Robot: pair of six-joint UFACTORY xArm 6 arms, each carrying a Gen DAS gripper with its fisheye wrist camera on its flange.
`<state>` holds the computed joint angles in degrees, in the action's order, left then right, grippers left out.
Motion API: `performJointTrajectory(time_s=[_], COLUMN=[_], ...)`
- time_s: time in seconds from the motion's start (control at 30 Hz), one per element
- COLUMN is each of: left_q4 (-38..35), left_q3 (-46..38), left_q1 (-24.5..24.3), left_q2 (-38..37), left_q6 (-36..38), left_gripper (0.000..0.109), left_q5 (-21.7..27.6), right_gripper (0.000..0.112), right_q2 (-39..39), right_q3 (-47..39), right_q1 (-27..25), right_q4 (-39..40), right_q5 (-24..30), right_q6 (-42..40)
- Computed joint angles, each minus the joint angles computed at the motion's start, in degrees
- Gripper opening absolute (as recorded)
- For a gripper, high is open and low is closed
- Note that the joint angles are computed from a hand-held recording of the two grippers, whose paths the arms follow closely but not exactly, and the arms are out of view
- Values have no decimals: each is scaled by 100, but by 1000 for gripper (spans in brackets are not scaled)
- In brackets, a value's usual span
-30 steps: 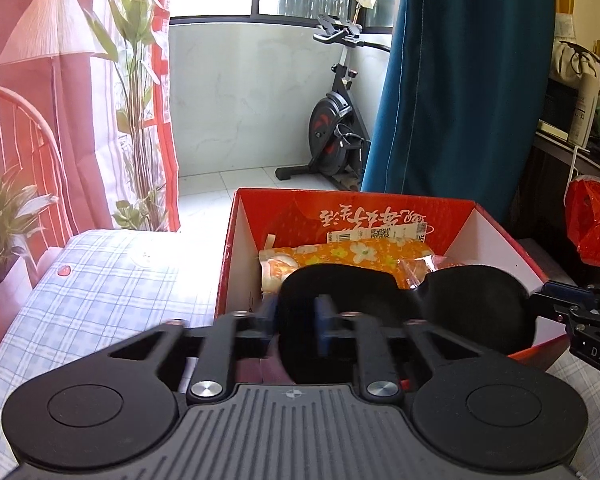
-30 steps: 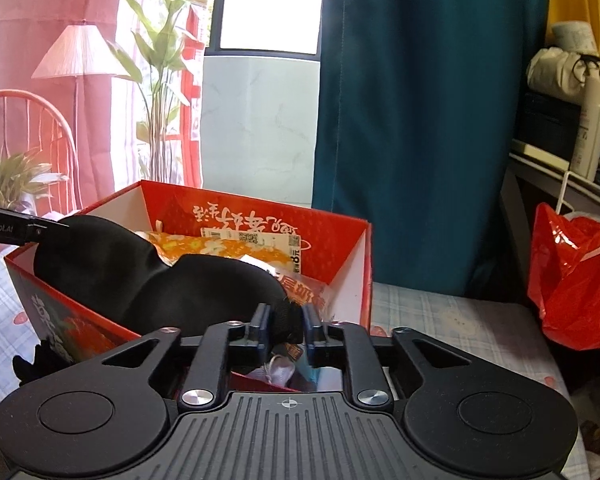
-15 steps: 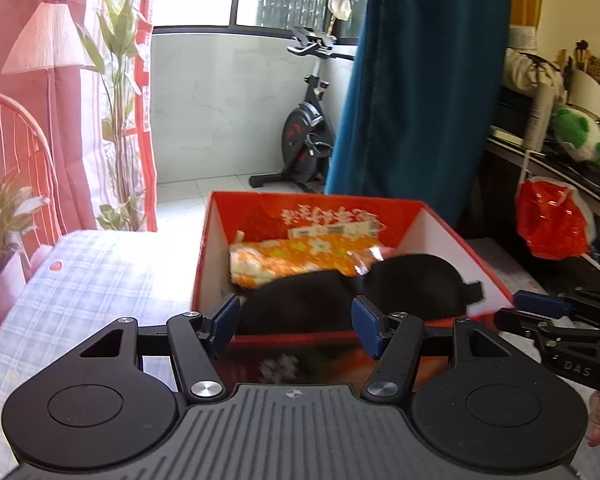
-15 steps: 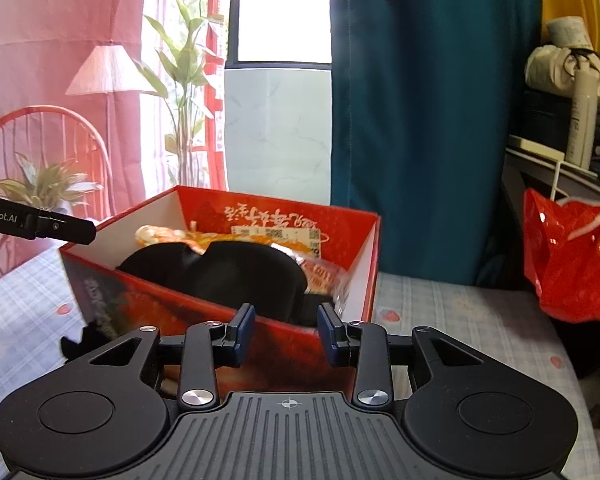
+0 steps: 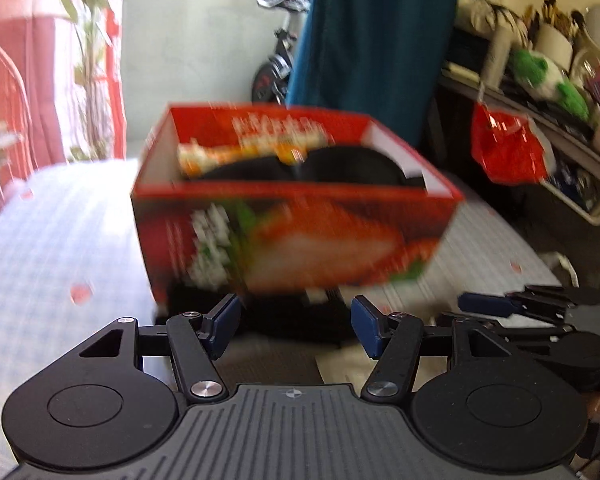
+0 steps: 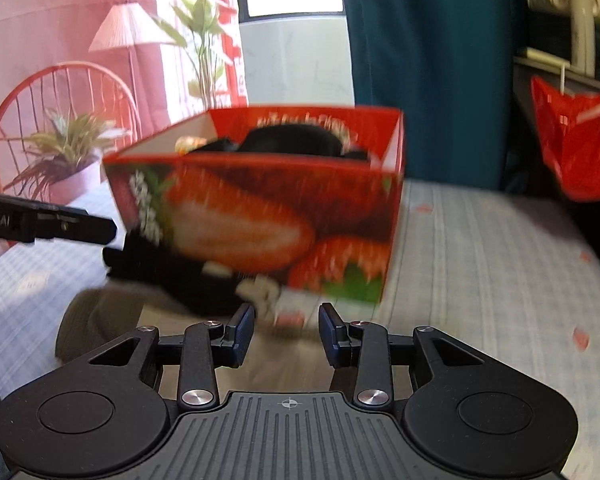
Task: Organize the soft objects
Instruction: 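Move the open left tool back toward the white foil packet, then close the left tool on the white foil packet's edge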
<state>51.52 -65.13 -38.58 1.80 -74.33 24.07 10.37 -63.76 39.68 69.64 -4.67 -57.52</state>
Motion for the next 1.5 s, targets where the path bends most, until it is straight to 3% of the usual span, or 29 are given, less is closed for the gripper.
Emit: performJointTrajectory(time_s=[0.13, 0.27, 0.4, 0.57, 0.83, 1.03, 1.3, 1.5], left_q4=[-349, -675, -869, -1031, -1493, -1551, -1115, -1017], left_q3=[235, 409, 531, 614, 667, 837, 1197, 1213], left_q1=[-101, -150, -172, -140, -55, 1, 87, 36], left_q2=[55, 131, 189, 262, 375, 265, -69, -99], left_q6=[128, 227, 278, 320, 666, 550, -280, -368], left_gripper=[61, 60, 58, 52, 37, 37, 37, 37], left_q5=[-202, -401, -545, -716, -1060, -1146, -1123, -1011], right_gripper=[33, 37, 46, 48, 47, 46, 47, 47], right_q2=[-124, -323, -456, -476, -322, -266, -117, 17], right_q3=[309, 768, 980, 1057, 781, 613, 407, 221], right_q1=[31, -20, -35, -113, -121, -52, 77, 57], right_q4=[55, -740, -783, -1211, -808, -850, -757, -370], right_q5=[101, 214, 258, 379, 725, 970, 1133, 1206], right_q6=[136, 964, 1090, 1574, 1343, 1366, 1277, 1015])
